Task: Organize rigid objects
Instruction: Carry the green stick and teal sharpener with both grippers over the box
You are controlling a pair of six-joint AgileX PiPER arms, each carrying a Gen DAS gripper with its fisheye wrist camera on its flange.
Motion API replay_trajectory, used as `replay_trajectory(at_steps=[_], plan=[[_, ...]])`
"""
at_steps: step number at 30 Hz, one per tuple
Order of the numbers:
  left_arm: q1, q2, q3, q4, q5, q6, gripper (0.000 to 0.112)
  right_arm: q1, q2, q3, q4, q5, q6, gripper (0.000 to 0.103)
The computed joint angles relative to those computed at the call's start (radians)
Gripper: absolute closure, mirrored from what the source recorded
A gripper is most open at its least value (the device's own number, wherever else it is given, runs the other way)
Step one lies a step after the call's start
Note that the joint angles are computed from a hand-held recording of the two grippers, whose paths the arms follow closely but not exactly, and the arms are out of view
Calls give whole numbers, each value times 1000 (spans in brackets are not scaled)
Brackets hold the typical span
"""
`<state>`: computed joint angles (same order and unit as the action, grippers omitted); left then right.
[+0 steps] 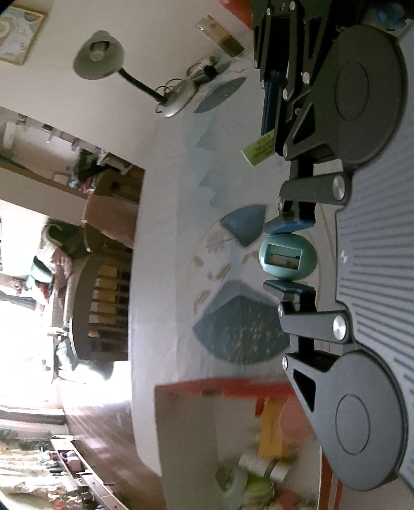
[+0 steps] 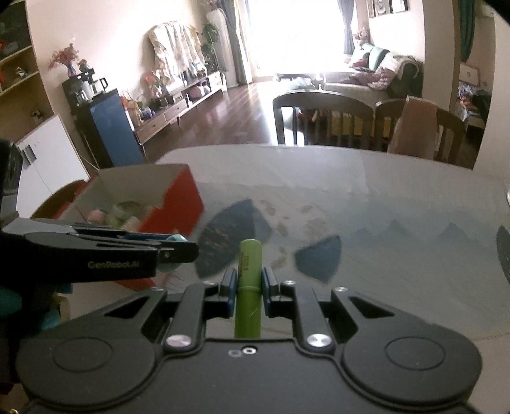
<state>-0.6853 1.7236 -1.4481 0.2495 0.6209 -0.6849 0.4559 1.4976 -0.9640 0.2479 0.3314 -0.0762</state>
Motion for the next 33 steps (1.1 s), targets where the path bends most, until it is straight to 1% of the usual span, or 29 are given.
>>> replay_trajectory(at_steps=[2,9,12,17,20,25,28,33], plan=[[23,-47,38,-5,-5,18,82,49,-2,-19,-103,-3,126,88],[131,-191,151,-73,-10,134,82,199,44,-118,-374,15,458,88],[190,-243,196,-116,-10,194,82,255,81,-171,-462,27,563,88],[306,-308,250,-205,-8,325,82,329,156,-266,-567,53,684,88],[372,-331,269,-255,-7,406,82,359,209,-334,-585,77,717,88],[474,-334,286,-330,-7,537,82,390,309,-458,-577,112,721,88],[540,-318,285,-389,-1,632,82,395,377,-544,-561,139,698,88],[623,-266,267,-426,7,711,82,401,508,-713,-542,198,652,88]])
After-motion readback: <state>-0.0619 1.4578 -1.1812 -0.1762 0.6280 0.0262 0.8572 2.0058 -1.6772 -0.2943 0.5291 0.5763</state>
